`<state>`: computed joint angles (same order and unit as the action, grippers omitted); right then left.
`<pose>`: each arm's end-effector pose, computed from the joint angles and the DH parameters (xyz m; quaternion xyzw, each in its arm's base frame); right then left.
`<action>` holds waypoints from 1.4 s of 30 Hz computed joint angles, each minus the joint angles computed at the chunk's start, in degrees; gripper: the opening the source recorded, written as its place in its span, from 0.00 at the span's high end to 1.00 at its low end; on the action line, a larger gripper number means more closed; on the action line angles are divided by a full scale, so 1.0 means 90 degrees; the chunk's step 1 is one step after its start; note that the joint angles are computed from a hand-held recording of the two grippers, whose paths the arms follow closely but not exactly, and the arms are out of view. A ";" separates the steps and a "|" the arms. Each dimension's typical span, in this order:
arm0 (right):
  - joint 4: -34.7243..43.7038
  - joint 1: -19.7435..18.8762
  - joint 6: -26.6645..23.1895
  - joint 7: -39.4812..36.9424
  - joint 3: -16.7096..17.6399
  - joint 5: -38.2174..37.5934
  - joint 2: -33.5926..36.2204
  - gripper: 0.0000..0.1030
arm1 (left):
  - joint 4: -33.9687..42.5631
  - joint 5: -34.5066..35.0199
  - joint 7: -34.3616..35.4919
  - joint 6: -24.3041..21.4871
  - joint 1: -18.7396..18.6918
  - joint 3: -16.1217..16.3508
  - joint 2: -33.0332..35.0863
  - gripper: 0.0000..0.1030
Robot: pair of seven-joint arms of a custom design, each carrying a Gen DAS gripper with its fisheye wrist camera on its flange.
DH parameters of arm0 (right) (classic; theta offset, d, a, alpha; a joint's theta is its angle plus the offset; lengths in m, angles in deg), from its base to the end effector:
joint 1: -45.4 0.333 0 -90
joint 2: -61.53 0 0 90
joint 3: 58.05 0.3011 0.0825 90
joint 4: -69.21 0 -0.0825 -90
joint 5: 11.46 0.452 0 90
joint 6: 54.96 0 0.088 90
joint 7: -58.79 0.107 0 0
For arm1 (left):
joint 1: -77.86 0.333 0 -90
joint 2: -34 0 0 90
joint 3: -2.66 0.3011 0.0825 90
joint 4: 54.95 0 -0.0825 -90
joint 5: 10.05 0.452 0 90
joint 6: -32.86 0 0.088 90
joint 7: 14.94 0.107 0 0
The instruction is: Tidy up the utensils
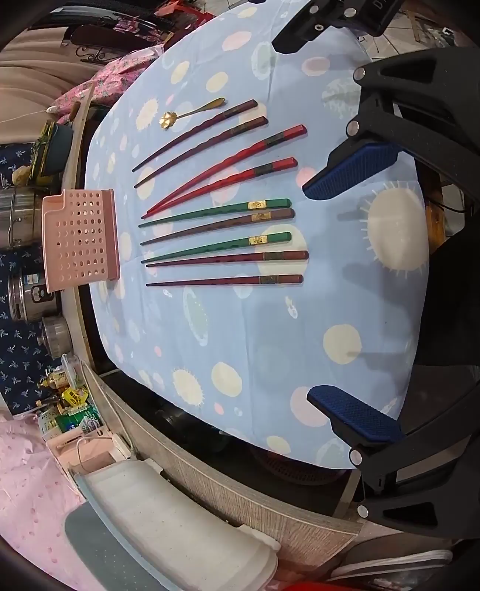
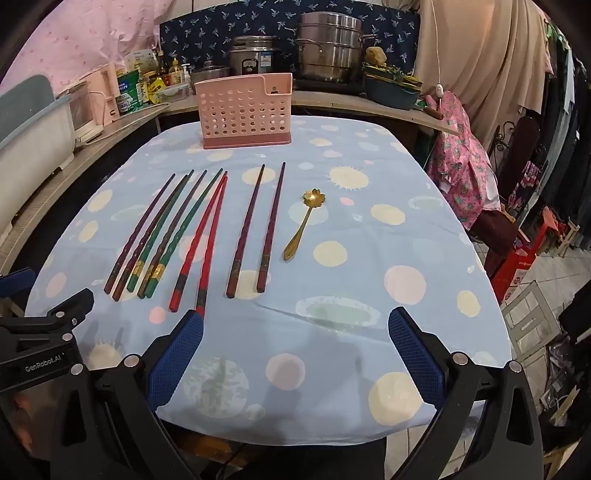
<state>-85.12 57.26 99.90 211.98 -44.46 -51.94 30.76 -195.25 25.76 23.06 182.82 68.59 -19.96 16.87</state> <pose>0.4154 0.2136 0.3914 -0.6302 0.6869 -0.2848 0.2233 0.4522 -0.2951 0.3937 -0.6196 0.7134 -0.1808 0.2728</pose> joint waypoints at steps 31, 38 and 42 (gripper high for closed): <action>0.0435 0.0043 -0.0038 -0.0576 -0.0152 0.0286 0.0240 0.06 | 0.0451 -0.0147 0.0384 -0.0131 -0.0088 0.0131 0.0173 0.07; 0.0439 0.0060 -0.0044 -0.0641 -0.0161 0.0320 0.0209 0.06 | 0.0448 -0.0110 0.0330 -0.0130 -0.0062 0.0107 0.0168 0.07; 0.0485 0.0069 -0.0080 -0.0697 -0.0147 0.0332 0.0226 0.06 | 0.0483 -0.0079 0.0301 -0.0168 -0.0055 0.0118 0.0193 0.07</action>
